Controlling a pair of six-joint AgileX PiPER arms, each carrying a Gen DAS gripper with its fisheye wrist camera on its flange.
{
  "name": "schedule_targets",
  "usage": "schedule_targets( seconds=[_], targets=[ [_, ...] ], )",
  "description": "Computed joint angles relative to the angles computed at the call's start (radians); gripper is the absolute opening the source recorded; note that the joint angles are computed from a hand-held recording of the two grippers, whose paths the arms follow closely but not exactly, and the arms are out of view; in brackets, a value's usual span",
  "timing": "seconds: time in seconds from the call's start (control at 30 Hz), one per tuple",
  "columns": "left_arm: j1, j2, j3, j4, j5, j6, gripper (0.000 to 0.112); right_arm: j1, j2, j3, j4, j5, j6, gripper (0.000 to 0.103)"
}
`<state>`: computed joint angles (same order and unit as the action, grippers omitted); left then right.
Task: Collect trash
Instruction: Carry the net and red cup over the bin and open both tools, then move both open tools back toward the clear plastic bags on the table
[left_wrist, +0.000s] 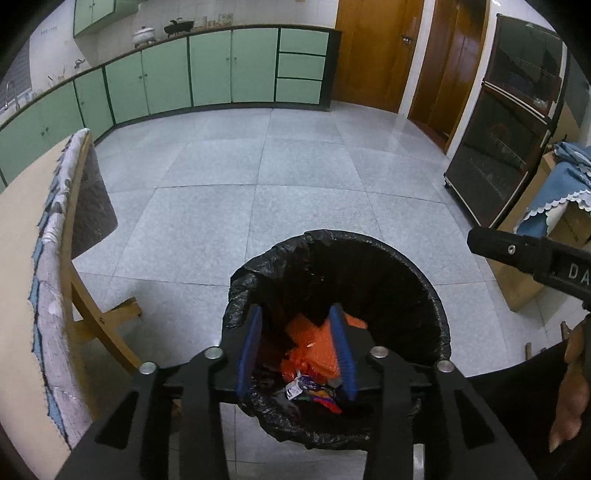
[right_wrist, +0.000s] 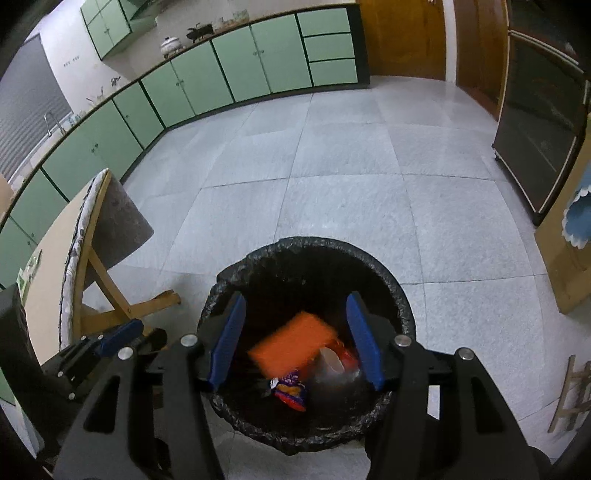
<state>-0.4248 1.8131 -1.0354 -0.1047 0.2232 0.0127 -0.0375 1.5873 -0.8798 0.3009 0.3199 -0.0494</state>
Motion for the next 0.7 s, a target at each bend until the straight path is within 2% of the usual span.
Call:
schedule_targets(
  seconds=[0.1, 0.27, 0.4, 0.57, 0.7],
  targets=[
    [0.017, -0.037, 0.021, -0.024, -0.004, 0.034, 0.041, 0.014, -0.015, -0.006, -0.048, 0.001, 0.046, 0.056],
    [0.063, -0.155, 0.080, -0.046, -0.016, 0.053, 0.051, 0.071, -0.048, -0.023, -0.130, 0.012, 0.126, 0.056],
    [0.135, -0.266, 0.112, -0.050, 0.008, 0.080, 0.056, 0.143, -0.079, -0.055, -0.211, 0.043, 0.214, 0.061],
    [0.293, -0.431, 0.151, -0.088, 0.034, 0.182, 0.065, 0.263, -0.094, -0.132, -0.302, 0.088, 0.317, 0.068],
    [0.469, -0.506, 0.158, -0.195, 0.058, 0.368, 0.065, 0.381, -0.055, -0.234, -0.359, 0.120, 0.383, 0.068]
  ],
)
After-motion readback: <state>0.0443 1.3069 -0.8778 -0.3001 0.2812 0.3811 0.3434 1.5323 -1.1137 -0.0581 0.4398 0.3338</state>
